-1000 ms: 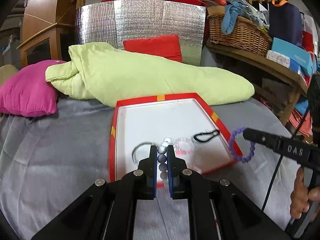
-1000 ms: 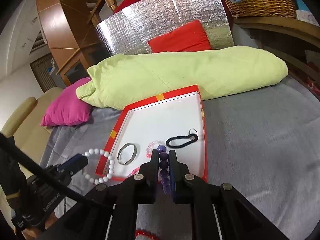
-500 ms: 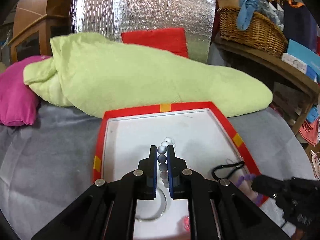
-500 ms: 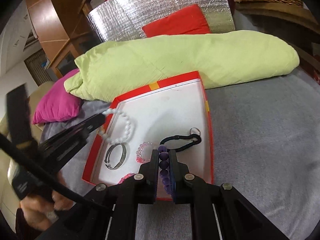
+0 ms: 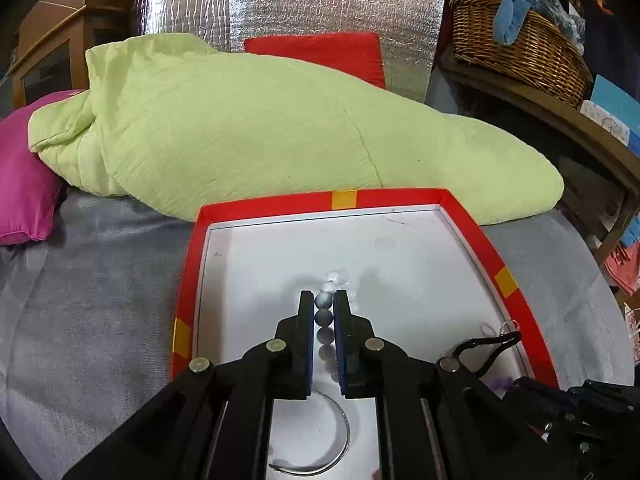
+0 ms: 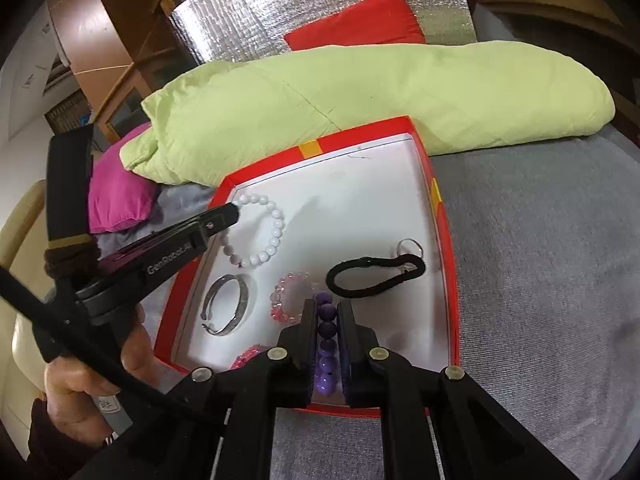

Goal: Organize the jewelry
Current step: 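Open both tools to drop white and purple bracelets into box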

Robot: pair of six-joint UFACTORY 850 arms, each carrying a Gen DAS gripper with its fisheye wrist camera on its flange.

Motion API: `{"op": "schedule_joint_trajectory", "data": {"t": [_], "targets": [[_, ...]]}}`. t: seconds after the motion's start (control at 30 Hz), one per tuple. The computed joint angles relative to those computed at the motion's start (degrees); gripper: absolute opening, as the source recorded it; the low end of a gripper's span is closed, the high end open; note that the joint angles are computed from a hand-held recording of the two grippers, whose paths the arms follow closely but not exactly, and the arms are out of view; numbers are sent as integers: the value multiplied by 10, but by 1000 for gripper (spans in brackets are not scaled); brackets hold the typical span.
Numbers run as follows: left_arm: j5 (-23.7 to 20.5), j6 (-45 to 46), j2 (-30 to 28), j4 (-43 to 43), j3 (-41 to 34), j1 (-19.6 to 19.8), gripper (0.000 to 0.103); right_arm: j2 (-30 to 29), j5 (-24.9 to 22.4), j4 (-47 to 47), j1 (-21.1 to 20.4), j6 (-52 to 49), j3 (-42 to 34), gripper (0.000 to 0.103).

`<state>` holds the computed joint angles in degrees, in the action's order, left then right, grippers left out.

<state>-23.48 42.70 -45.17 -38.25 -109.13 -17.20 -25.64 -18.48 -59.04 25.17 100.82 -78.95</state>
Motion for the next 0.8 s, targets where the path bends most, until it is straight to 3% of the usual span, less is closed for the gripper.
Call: {"op": "schedule_joint_trajectory", "data": {"t": [0.13, 0.3, 0.63, 0.8], "targets": [[-3, -19, 3, 24, 2, -1, 16, 8, -23, -26, 0, 32, 7, 12], [30, -13, 32, 23, 41, -3, 44, 25, -37, -56, 1, 67, 19, 12], [73, -130, 97, 127, 117, 2, 57, 56, -45, -45, 5, 58, 41, 13], [79, -165, 126, 161, 153, 1, 62, 65, -48, -40, 12, 56, 48, 28]]}}
